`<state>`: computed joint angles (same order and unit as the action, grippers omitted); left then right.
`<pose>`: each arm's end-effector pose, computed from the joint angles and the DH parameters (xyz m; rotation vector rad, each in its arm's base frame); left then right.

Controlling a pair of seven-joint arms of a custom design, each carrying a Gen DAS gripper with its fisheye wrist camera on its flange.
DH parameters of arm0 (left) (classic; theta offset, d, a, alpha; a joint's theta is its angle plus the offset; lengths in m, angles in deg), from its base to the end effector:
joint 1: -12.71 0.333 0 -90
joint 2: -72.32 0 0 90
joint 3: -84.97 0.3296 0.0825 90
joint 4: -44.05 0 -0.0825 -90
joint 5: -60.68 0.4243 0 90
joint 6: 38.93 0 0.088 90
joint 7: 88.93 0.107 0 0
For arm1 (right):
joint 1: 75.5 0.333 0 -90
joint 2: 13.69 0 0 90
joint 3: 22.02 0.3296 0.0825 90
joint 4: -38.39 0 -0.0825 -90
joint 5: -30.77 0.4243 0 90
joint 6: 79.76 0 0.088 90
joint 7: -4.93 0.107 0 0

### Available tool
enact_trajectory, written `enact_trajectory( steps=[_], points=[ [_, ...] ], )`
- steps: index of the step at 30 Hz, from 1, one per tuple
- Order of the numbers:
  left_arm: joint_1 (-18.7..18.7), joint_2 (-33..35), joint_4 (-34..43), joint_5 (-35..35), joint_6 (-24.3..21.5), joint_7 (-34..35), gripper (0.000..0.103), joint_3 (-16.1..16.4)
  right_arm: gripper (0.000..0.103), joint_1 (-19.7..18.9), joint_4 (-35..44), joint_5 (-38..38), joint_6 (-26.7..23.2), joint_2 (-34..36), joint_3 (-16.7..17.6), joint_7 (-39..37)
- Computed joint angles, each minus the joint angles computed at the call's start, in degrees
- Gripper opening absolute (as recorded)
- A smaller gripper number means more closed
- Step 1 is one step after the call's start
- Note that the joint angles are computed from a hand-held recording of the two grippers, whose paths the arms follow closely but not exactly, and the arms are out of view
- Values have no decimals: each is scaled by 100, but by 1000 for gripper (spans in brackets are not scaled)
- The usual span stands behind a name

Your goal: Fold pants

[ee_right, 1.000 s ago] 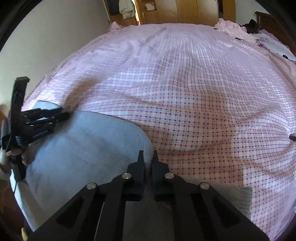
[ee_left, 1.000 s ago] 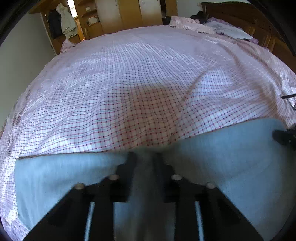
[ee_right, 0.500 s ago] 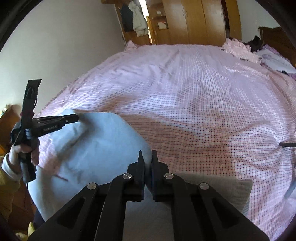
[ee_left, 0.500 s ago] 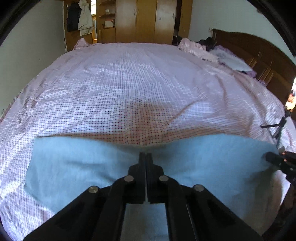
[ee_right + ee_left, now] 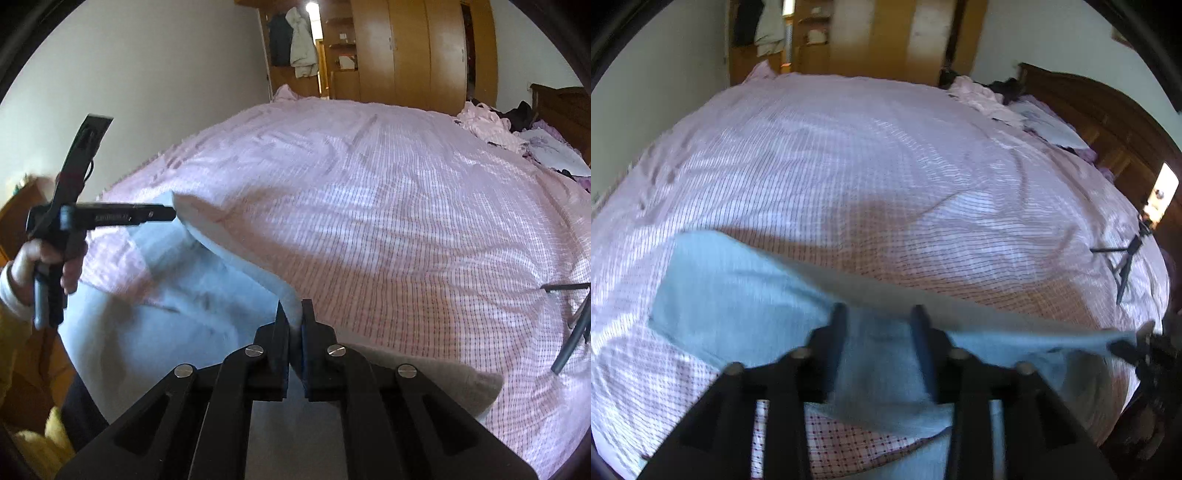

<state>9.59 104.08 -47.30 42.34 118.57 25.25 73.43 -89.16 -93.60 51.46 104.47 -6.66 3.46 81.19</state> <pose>0.7597 -0.1576 0.3723 -1.5696 2.2586 -0.8758 0.5906 0.0851 0.3720 -1.7541 1.6687 -0.5678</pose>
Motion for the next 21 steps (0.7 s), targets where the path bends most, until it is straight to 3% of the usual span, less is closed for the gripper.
enact_trajectory(
  steps=[3,7,10,13,16,21],
  points=[
    [228,167,125,-441,-118,-92,46,-201,0,-596,-45,402,33,86,648,-321],
    [270,398,361,-735,-384,-595,51,-160,0,-1630,-55,784,94,279,1716,-649],
    [310,552,481,-808,-519,-749,52,-175,0,-2093,-62,712,108,435,2149,-578],
    [245,754,695,-712,-627,-994,52,-77,0,-1975,-46,478,96,481,1981,-329],
    [264,918,862,-745,-703,-1182,52,-119,0,-2261,-29,323,105,548,2239,-201],
    [436,946,824,-996,-690,-1144,53,-364,0,-2060,38,-85,137,491,1948,161]
  ],
)
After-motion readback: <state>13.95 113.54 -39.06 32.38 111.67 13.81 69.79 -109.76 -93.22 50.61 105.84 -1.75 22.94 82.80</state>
